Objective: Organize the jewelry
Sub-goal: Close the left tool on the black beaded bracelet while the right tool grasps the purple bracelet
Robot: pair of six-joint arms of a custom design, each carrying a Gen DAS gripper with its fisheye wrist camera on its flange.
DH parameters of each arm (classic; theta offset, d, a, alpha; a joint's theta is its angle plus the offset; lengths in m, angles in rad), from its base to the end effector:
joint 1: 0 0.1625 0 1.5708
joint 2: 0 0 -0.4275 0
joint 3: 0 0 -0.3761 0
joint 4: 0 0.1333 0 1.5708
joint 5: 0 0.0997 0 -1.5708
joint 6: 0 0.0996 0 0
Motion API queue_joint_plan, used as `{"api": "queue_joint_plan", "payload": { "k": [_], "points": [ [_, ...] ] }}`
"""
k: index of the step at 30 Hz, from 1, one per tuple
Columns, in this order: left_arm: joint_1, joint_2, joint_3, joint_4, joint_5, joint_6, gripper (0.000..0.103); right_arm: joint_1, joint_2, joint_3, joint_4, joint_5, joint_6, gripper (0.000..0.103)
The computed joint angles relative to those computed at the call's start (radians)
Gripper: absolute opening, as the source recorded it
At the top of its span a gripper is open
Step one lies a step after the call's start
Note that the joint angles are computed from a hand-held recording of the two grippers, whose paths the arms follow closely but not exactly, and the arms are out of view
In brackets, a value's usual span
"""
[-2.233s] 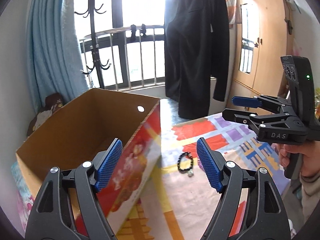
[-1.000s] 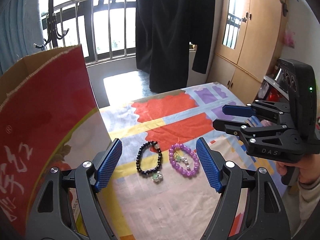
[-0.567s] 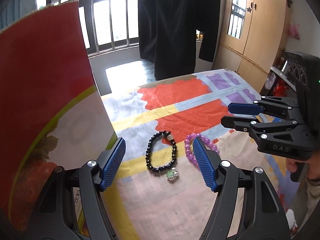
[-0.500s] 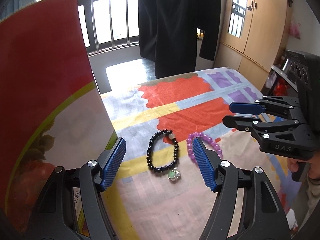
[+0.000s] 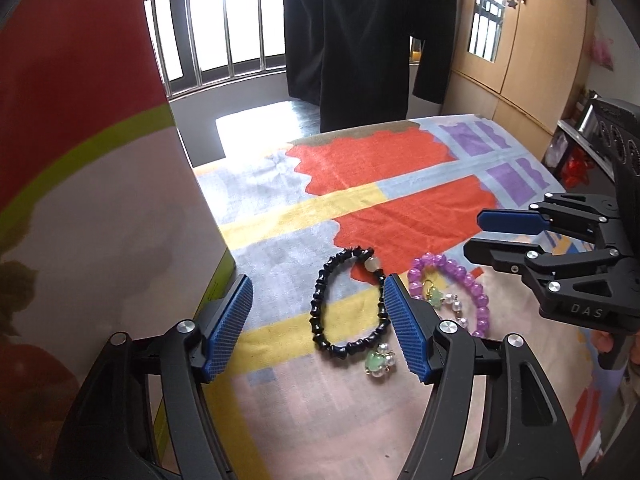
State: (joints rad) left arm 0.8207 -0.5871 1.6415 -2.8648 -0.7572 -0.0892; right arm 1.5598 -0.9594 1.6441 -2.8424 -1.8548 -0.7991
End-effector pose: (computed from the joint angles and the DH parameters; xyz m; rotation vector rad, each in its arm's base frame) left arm -0.2958 -0.6192 0.0295 0.6620 2.3140 -0.6862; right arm 0.0980 -0.6738 0.2503 0.8935 -2.4411 0.5750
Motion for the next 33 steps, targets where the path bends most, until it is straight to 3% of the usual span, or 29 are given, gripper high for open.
{"api": "queue_joint_plan", "payload": {
  "k": [10,14,20,33],
  "points": [
    [0.017,0.025,-0.019,-0.02,-0.006,0.03,0.061,-0.002,0.014,0.002,-0.014,-0.01,-0.023,0.033],
    [0.022,0.028,-0.025,-0.013,0.0,0.02,0.053,-0.005,0.013,0.0,0.005,-0.002,-0.024,0.028],
    [0.033,0.025,-0.02,-0.006,-0.018,0.015,0.049,-0.005,0.016,0.006,0.007,-0.004,-0.029,0.027],
    [0.029,0.039,-0.005,-0.055,0.014,0.053,0.041,-0.007,0.018,0.021,-0.026,-0.016,-0.055,0.021]
  ]
}}
